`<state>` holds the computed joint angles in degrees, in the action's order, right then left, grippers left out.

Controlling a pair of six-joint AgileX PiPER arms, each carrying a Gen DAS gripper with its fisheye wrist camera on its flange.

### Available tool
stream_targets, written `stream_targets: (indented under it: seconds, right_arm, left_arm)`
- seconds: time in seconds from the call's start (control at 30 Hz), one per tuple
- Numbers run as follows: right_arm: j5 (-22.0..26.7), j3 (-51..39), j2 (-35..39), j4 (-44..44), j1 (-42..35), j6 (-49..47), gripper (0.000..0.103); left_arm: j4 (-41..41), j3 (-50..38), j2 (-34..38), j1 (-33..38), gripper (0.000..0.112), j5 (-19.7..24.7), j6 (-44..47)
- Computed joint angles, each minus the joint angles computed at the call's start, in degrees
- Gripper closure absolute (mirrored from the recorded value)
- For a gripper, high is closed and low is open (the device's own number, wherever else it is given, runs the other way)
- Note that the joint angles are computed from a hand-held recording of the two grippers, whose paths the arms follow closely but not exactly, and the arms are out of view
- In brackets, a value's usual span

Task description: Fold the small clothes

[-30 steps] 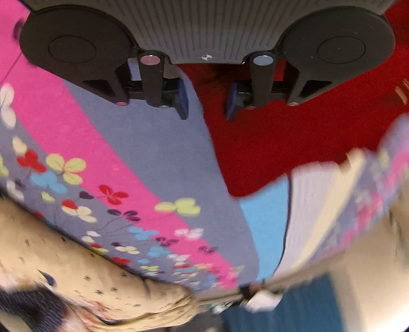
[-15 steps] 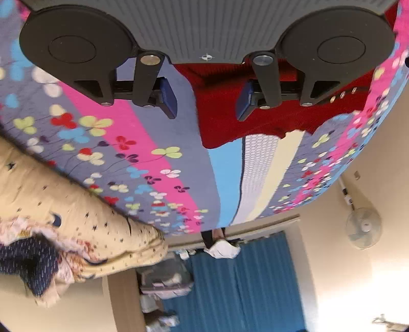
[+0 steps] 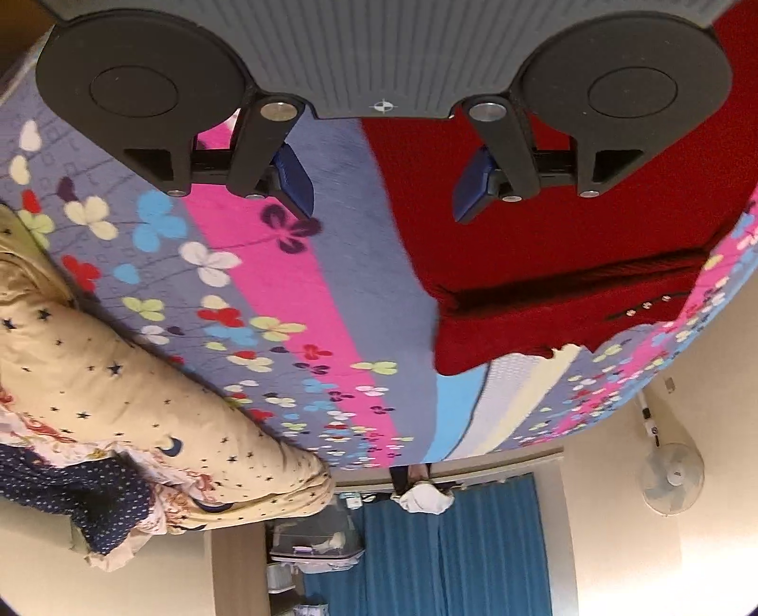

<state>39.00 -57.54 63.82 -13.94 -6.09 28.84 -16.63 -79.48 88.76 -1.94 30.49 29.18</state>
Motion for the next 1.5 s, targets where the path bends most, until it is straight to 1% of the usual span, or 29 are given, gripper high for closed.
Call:
stream_targets:
  seconds: [0.03, 0.1, 0.17, 0.23, 0.3, 0.37, 0.4, 0.43, 0.47, 0.53, 0.57, 0.6, 0.7, 0.77, 0.83, 0.9, 0.93, 0.97, 1.03, 1.07, 1.1, 1.17, 1.2, 1.23, 1.27, 1.37, 1.43, 1.47, 1.5]
  right_arm:
    - [0.10, 0.53, -0.46, -0.04, -0.65, -0.07, 0.038]
    - [0.44, 1.38, -1.49, 4.80, -4.64, -3.72, 0.038]
    - [0.57, 2.47, -2.25, 11.29, -9.27, -8.86, 0.039]
    - [0.90, 3.85, -2.77, 16.61, -12.80, -13.63, 0.039]
    - [1.37, 4.93, -2.04, 20.80, -14.72, -18.55, 0.039]
    - [5.00, 4.06, 1.01, 26.40, -16.18, -24.77, 0.039]
    - [6.54, 3.84, 2.28, 29.47, -16.75, -27.68, 0.039]
    - [7.95, 3.52, 3.54, 30.89, -16.76, -29.13, 0.039]
    - [9.16, 3.18, 4.66, 30.34, -15.72, -29.08, 0.039]
    - [10.74, 2.61, 6.61, 24.96, -11.99, -26.22, 0.039]
    - [11.22, 2.36, 7.22, 22.64, -10.63, -24.75, 0.039]
    - [11.57, 2.26, 7.68, 21.59, -10.06, -24.23, 0.039]
    - [12.96, 1.95, 9.04, 23.02, -11.21, -25.36, 0.039]
    - [13.95, 2.11, 9.52, 23.96, -11.98, -26.53, 0.039]
    - [13.68, 2.95, 8.95, 23.87, -11.78, -27.34, 0.039]
    - [13.81, 3.47, 8.18, 25.26, -12.13, -29.29, 0.049]
    - [13.98, 3.49, 8.19, 26.91, -12.87, -31.17, 0.062]
    - [14.02, 3.56, 7.88, 28.14, -13.00, -32.46, 0.076]
    - [13.66, 3.67, 6.90, 28.45, -12.76, -33.95, 0.091]
    - [13.82, 3.73, 6.13, 29.56, -13.49, -34.94, 0.092]
    - [14.09, 3.89, 5.25, 32.97, -15.72, -37.14, 0.092]
    - [15.47, 4.31, 3.83, 42.38, -22.28, -43.76, 0.093]
    - [15.96, 4.42, 3.12, 45.00, -24.51, -45.56, 0.093]
    - [16.00, 4.50, 2.84, 45.32, -25.38, -45.95, 0.092]
    - [15.79, 4.31, 3.21, 43.94, -25.01, -45.16, 0.092]
    - [15.83, 3.91, 5.30, 36.80, -19.86, -39.74, 0.090]
    - [15.58, 3.46, 6.33, 31.97, -16.32, -36.26, 0.085]
    - [15.41, 3.50, 6.47, 30.73, -15.65, -35.35, 0.079]
    - [15.44, 3.31, 6.68, 29.61, -14.92, -33.96, 0.076]
  left_arm:
    - [-1.19, 2.08, -1.08, 0.72, 0.027, -0.76, 2.04]
    - [-1.90, 4.71, -2.53, 1.68, 0.027, -1.62, 3.10]
    - [-3.68, 6.45, -3.33, 3.06, 0.027, -1.21, 5.11]
    - [-6.16, 6.96, -3.34, 4.72, 0.027, 0.57, 7.83]
    - [-7.13, 5.25, -1.85, 6.57, 0.027, 5.04, 8.50]
    - [-6.08, 1.41, 1.27, 8.25, 0.027, 10.84, 5.21]
    - [-5.71, -1.51, 3.29, 9.31, 0.027, 14.74, 2.57]
    - [-5.91, -3.72, 4.84, 10.27, 0.027, 17.67, 0.92]
    - [-6.24, -6.13, 6.55, 11.30, 0.027, 20.80, -0.80]
    - [-8.19, -9.54, 9.25, 13.31, 0.029, 25.79, -2.26]
    - [-9.05, -10.97, 10.33, 13.94, 0.035, 28.02, -2.31]
    - [-9.13, -11.96, 11.17, 14.07, 0.045, 29.90, -2.11]
    - [-4.20, -11.47, 11.73, 11.75, 0.063, 30.84, -2.48]
    - [-1.96, -11.23, 12.47, 10.53, 0.068, 31.94, -2.30]
    - [-1.89, -10.43, 12.29, 10.04, 0.071, 31.28, -1.33]
    - [-2.97, -10.49, 12.42, 10.22, 0.083, 31.68, 0.03]
    - [-3.19, -10.48, 12.45, 10.25, 0.086, 31.74, 0.16]
    - [-3.19, -10.00, 12.23, 10.13, 0.097, 31.22, 0.56]
    - [-3.52, -8.82, 11.17, 9.85, 0.100, 29.80, 2.12]
    - [-4.51, -9.22, 10.99, 10.26, 0.101, 30.04, 2.69]
    - [-6.41, -8.91, 10.29, 11.13, 0.101, 30.15, 3.81]
    - [-10.13, -8.36, 9.11, 13.09, 0.101, 30.58, 5.82]
    - [-10.88, -8.54, 9.00, 13.48, 0.101, 30.82, 5.82]
    - [-10.72, -8.77, 9.04, 13.29, 0.101, 30.98, 4.92]
    - [-10.04, -9.39, 9.56, 13.15, 0.101, 31.52, 4.07]
    - [-5.52, -10.98, 11.55, 11.27, 0.100, 33.06, 1.32]
    - [-2.93, -11.37, 12.50, 10.11, 0.098, 33.16, -0.16]
    - [-2.86, -11.17, 12.48, 10.21, 0.097, 33.07, 0.01]
    - [-2.82, -11.42, 12.68, 10.18, 0.096, 33.19, -0.10]
